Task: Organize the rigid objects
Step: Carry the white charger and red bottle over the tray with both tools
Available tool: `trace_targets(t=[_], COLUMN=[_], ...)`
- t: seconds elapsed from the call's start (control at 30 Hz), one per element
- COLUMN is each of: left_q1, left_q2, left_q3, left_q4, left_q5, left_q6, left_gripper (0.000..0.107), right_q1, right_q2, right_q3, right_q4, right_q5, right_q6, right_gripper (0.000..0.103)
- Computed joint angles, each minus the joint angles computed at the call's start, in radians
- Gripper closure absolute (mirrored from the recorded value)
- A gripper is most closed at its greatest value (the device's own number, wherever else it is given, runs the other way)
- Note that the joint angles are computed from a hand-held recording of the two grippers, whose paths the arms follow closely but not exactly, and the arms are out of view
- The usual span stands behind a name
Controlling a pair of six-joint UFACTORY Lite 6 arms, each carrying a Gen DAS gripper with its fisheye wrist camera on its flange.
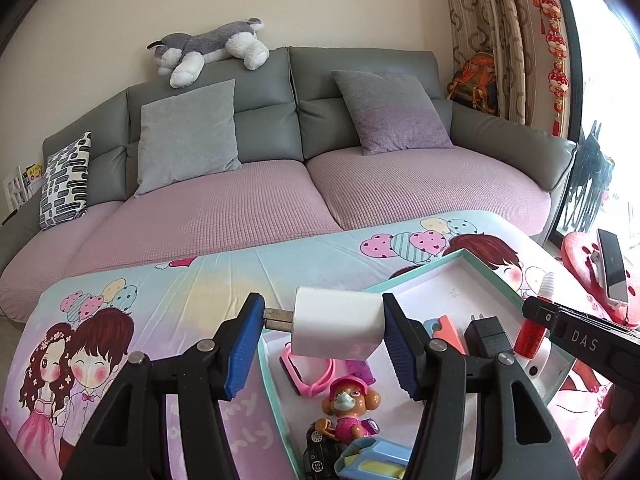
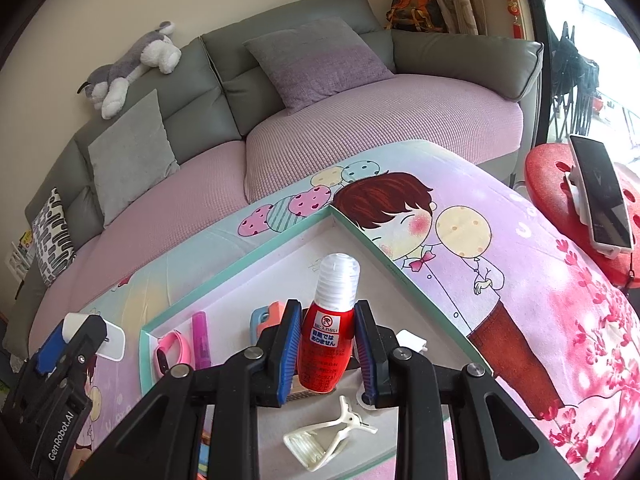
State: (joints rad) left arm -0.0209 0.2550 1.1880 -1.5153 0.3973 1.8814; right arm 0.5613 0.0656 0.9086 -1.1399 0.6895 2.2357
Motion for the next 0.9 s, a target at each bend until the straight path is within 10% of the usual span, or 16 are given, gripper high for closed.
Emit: trace_targets(t=[0.9], left_q1=[-0.108], left_q2=[0.08], left_q3=[-0.012], left_q4=[0.113], left_q5=[-0.06], left_q6=[-0.083], left_gripper=[0.047], right_q1=[-0.048], right_q2=[0.135], right_q3=[0.068], right_q4=[0.055], right_q5=[-0.14], right_q6=[-0.123], right_gripper=[0.074])
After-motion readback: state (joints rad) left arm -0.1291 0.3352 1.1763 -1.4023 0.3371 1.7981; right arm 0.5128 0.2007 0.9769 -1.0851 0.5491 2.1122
